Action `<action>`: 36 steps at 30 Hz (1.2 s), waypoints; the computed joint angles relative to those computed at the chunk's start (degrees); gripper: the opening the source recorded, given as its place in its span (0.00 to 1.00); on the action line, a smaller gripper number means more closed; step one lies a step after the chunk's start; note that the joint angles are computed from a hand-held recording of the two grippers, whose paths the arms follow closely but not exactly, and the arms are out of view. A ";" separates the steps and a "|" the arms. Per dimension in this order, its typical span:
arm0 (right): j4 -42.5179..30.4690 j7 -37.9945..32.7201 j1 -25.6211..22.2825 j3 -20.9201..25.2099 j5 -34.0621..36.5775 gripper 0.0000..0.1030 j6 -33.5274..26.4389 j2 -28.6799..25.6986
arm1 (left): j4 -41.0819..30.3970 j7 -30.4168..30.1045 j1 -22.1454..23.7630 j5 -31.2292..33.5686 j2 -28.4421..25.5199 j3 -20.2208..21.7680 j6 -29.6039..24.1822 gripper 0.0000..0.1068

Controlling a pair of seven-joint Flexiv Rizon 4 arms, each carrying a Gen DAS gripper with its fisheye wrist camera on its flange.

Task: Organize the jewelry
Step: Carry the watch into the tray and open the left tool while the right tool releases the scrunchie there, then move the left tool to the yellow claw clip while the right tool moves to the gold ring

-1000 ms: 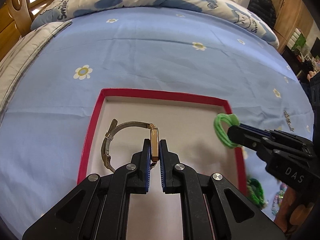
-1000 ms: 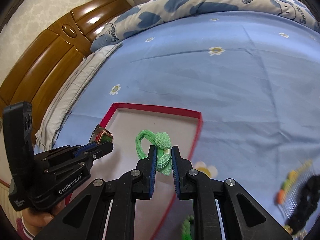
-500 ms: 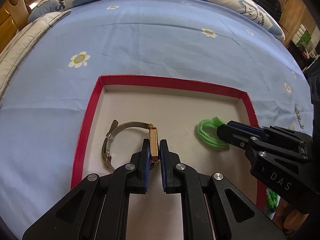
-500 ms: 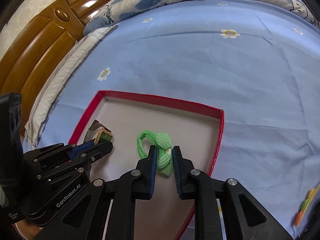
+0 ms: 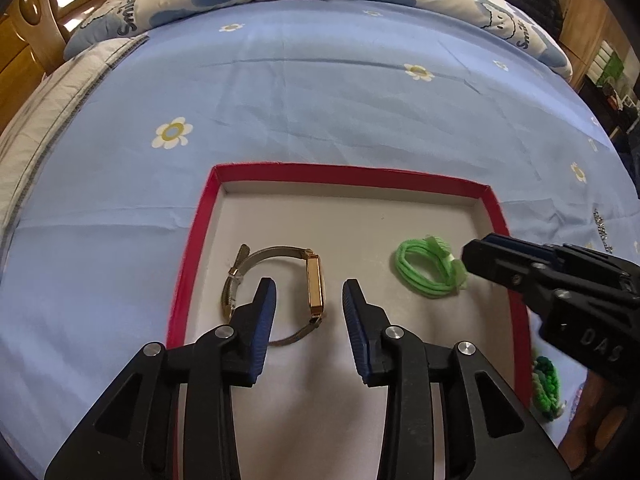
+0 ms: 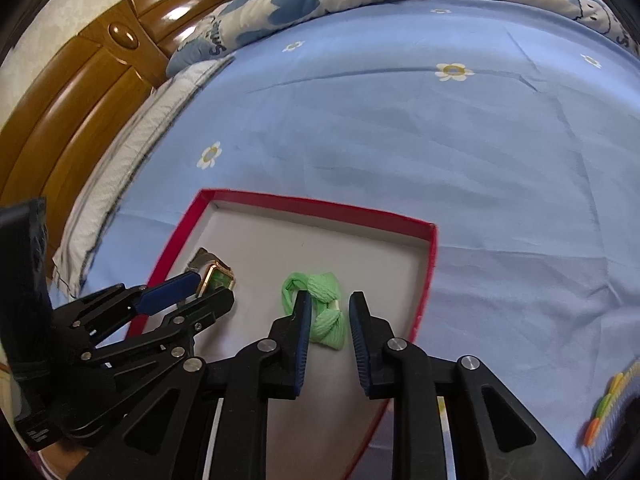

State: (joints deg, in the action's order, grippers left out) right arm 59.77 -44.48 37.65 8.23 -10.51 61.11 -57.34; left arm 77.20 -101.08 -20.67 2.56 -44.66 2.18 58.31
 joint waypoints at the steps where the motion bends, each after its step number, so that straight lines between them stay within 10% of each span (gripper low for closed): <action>1: 1.47 0.32 0.10 -0.37 0.00 0.25 1.14 0.89 | 0.58 -0.31 -0.19 0.23 0.61 0.23 0.38 0.31; 18: 31.57 15.38 2.87 -7.92 -6.77 0.38 17.54 18.27 | 13.40 -4.04 -1.48 -2.20 10.20 -2.98 9.48 0.38; 36: 63.22 44.55 16.36 -32.44 -28.81 0.39 29.24 35.84 | 14.21 -0.63 -6.31 -4.24 10.78 -6.48 8.81 0.40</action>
State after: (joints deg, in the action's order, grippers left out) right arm 122.99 0.07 54.00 -24.21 -39.32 90.35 -21.50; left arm 91.42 -101.72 -26.98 -1.68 -33.88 -4.30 67.11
